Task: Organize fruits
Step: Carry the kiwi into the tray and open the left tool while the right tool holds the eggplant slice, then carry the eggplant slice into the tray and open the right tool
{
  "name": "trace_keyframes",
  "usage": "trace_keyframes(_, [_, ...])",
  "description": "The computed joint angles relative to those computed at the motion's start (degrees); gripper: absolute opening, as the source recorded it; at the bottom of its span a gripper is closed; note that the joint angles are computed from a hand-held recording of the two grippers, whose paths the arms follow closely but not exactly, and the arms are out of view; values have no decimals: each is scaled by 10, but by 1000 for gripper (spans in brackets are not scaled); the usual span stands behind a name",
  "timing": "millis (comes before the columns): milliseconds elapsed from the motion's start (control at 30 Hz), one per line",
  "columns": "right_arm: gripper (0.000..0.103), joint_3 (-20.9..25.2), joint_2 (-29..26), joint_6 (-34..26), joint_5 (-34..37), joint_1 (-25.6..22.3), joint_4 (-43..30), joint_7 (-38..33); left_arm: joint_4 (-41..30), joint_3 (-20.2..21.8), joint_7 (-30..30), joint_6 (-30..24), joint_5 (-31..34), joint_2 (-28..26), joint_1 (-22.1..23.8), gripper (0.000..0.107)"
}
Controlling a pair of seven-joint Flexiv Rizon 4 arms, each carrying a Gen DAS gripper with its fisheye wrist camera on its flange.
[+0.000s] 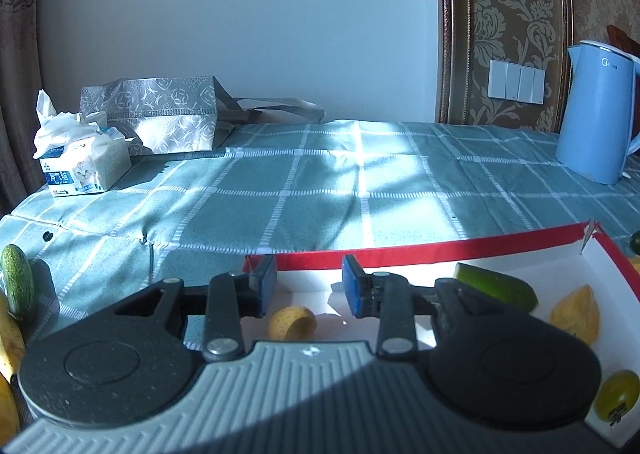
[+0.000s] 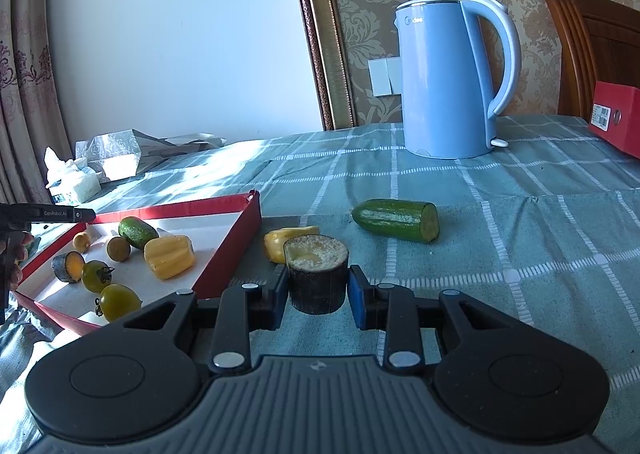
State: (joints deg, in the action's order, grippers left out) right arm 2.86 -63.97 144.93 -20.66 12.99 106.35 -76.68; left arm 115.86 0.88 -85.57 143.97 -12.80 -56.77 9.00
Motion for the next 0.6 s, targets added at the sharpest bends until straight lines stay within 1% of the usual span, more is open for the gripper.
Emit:
trace_keyframes(167, [31, 0, -1, 2, 1, 0, 0, -1, 11, 1, -9, 27, -3, 1, -1, 43])
trace_keyframes(200, [31, 0, -1, 2, 1, 0, 0, 0, 16, 4, -10, 39, -8, 2, -5, 44])
trace_keyframes(233, [31, 0, -1, 2, 2, 1, -1, -1, 22, 9, -8, 54, -20, 1, -12, 46])
trace_keyframes(300, [31, -1, -1, 4, 7, 2, 0, -3, 40, 16, -14, 103, -51, 2, -27, 50])
trace_keyframes(333, [31, -1, -2, 8, 11, 4, 0, -5, 50, 15, -23, 130, -56, 2, -28, 57])
trace_keyframes(367, [31, -1, -2, 14, 18, 7, 1, -7, 65, 13, -34, 155, -54, 6, -26, 61])
trace_keyframes(433, [31, 5, -1, 18, 4, 1, 5, 0, 86, 9, -57, 195, -31, 10, -15, 64])
trace_keyframes(533, [31, 1, 8, 31, 1, 18, 17, -20, 108, 3, -81, 230, 6, 13, -2, 67])
trace_keyframes(600, [31, -2, 18, 33, -8, 32, 25, -39, 119, -1, -90, 241, 28, 11, 4, 69])
